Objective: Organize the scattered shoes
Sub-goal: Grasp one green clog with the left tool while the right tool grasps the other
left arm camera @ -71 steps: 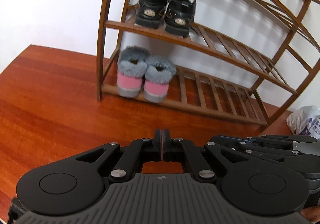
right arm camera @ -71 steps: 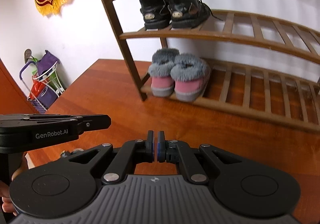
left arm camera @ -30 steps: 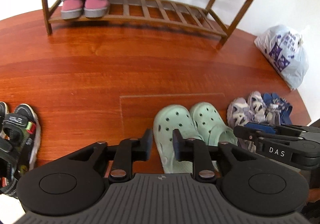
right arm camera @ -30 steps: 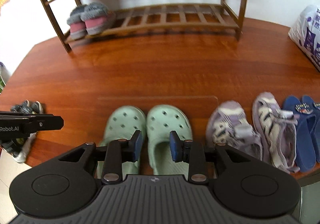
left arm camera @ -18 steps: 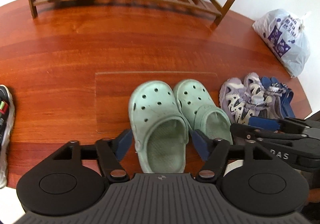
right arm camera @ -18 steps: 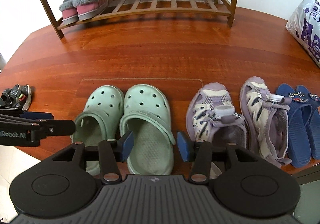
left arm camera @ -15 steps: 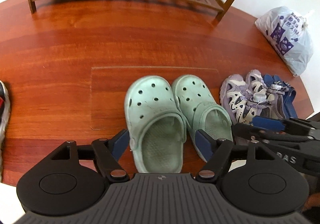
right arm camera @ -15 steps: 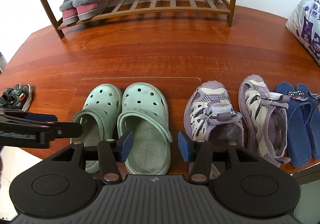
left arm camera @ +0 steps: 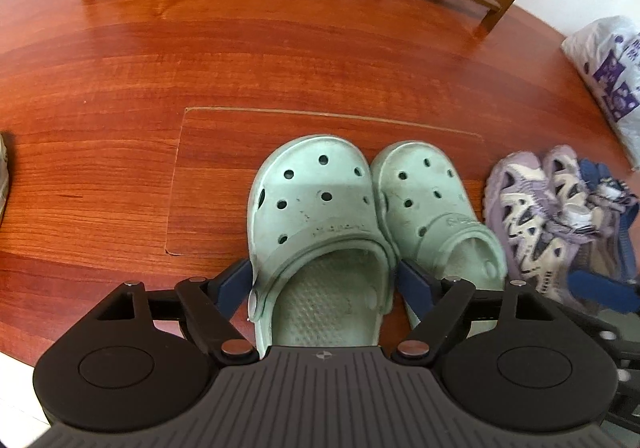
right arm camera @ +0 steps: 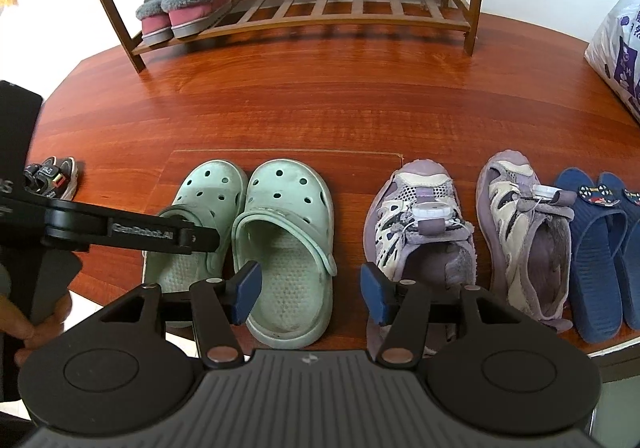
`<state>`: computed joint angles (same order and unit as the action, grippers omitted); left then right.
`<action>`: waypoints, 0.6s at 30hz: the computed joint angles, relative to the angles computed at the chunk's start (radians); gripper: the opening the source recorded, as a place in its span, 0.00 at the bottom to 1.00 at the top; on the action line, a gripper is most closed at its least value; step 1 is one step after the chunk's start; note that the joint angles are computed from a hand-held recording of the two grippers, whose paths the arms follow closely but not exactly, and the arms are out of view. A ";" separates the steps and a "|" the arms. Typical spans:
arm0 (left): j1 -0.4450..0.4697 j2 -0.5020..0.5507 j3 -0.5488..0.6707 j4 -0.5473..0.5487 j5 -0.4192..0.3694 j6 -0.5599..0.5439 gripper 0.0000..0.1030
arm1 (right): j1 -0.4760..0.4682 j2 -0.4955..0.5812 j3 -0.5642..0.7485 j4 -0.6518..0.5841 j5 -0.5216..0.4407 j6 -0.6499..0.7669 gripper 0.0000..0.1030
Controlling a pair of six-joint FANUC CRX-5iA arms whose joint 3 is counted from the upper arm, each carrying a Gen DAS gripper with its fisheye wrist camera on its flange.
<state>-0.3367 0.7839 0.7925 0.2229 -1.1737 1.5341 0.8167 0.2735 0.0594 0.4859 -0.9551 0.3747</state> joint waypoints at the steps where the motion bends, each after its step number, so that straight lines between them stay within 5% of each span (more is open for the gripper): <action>1: -0.002 0.002 0.001 -0.004 0.003 0.003 0.78 | -0.002 -0.003 -0.003 -0.002 0.005 0.006 0.59; 12: -0.004 -0.044 -0.082 -0.021 0.079 -0.026 0.72 | -0.013 -0.010 -0.009 -0.018 0.034 0.046 0.62; 18: 0.008 -0.072 -0.111 -0.023 0.097 -0.043 0.71 | -0.012 0.011 0.016 -0.033 0.044 0.064 0.71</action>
